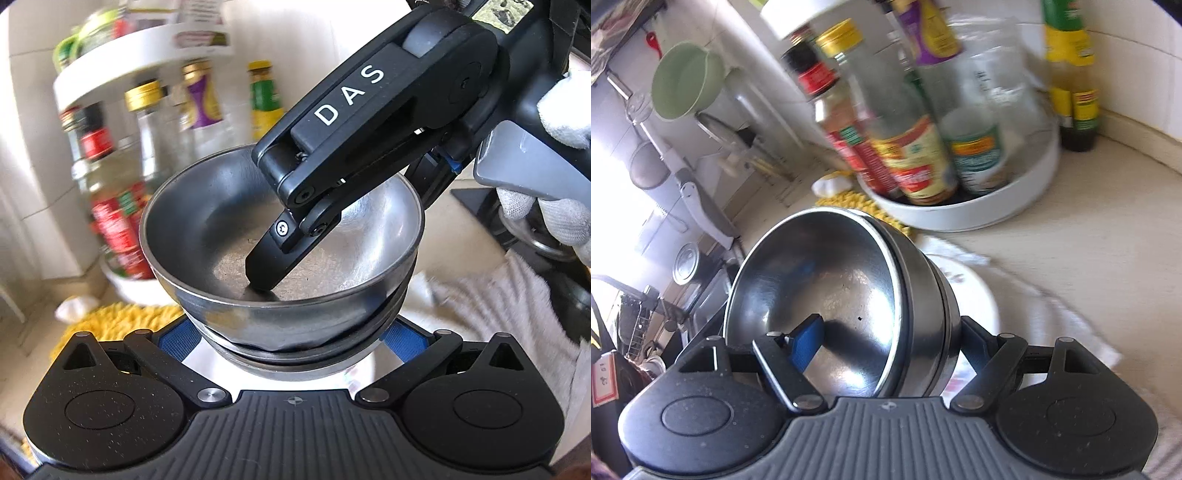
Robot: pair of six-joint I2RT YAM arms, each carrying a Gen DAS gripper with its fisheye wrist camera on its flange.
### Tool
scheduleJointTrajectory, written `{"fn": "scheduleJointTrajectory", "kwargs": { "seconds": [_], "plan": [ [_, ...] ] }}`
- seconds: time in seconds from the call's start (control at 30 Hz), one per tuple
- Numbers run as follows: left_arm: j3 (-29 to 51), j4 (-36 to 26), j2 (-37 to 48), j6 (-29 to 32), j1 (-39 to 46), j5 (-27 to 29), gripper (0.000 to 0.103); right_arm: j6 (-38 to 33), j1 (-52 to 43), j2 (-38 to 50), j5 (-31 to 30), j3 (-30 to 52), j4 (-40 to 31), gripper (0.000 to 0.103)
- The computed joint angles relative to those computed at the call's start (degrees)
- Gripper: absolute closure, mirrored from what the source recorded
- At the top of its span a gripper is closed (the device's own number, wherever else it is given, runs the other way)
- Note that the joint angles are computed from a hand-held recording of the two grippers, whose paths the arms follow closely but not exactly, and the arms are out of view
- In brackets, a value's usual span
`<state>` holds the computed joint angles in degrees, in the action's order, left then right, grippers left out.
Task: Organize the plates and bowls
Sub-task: 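Carry the bowl stack with both grippers over the floral-rim plates, then lower the bowl stack onto the plates and open both grippers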
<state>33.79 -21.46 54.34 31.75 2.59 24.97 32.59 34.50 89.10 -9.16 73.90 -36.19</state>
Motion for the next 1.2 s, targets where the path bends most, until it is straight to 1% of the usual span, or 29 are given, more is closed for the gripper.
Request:
{"fn": "scheduleJointTrajectory", "kwargs": {
  "seconds": [0.17, 0.3, 0.43, 0.5, 0.6, 0.67, 0.77, 0.9, 1.03, 1.2],
  "plan": [
    [0.81, -2.19, 2.58, 4.99, 6.89, 3.54, 0.0, 2.9, 3.19, 3.81, 0.99, 0.92, 2.76, 0.01],
    [0.29, -2.24, 4.97, 8.03, 9.34, 5.07, 0.0, 5.43, 4.05, 5.38, 1.39, -0.46, 4.49, 0.01],
    [-0.68, 0.09, 7.95, 7.83, 7.35, 3.75, 0.0, 7.35, 3.99, 6.01, 2.35, -2.76, 6.03, 0.01],
    [-1.24, 1.26, 9.48, 7.91, 7.26, 3.52, 0.0, 7.09, 4.0, 6.9, 3.09, -3.14, 6.6, 0.01],
    [-1.51, 3.62, 12.08, 7.66, 6.13, 2.45, 0.0, 7.95, 4.08, 7.14, 4.3, -5.28, 9.36, 0.01],
    [-1.94, 5.49, 12.48, 6.99, 5.91, 2.71, 0.0, 9.7, 3.47, 6.66, 4.2, -7.42, 12.31, 0.01],
    [-1.27, 4.92, 12.72, 6.68, 5.33, 2.48, 0.0, 11.13, 2.67, 5.92, 3.18, -9.01, 13.85, 0.01],
    [-2.84, 4.49, 10.18, 9.5, 6.34, 2.49, 0.0, 10.03, 3.03, 4.21, 3.45, -9.55, 12.86, 0.01],
    [-2.97, 0.99, 7.46, 12.0, 9.51, 5.42, 0.0, 10.41, 3.06, 2.63, 4.64, -10.46, 13.01, 0.01],
    [-1.55, -1.92, 6.57, 13.24, 12.11, 7.48, 0.0, 11.16, 3.14, -0.92, 6.46, -11.79, 12.36, 0.009]
  ]
}}
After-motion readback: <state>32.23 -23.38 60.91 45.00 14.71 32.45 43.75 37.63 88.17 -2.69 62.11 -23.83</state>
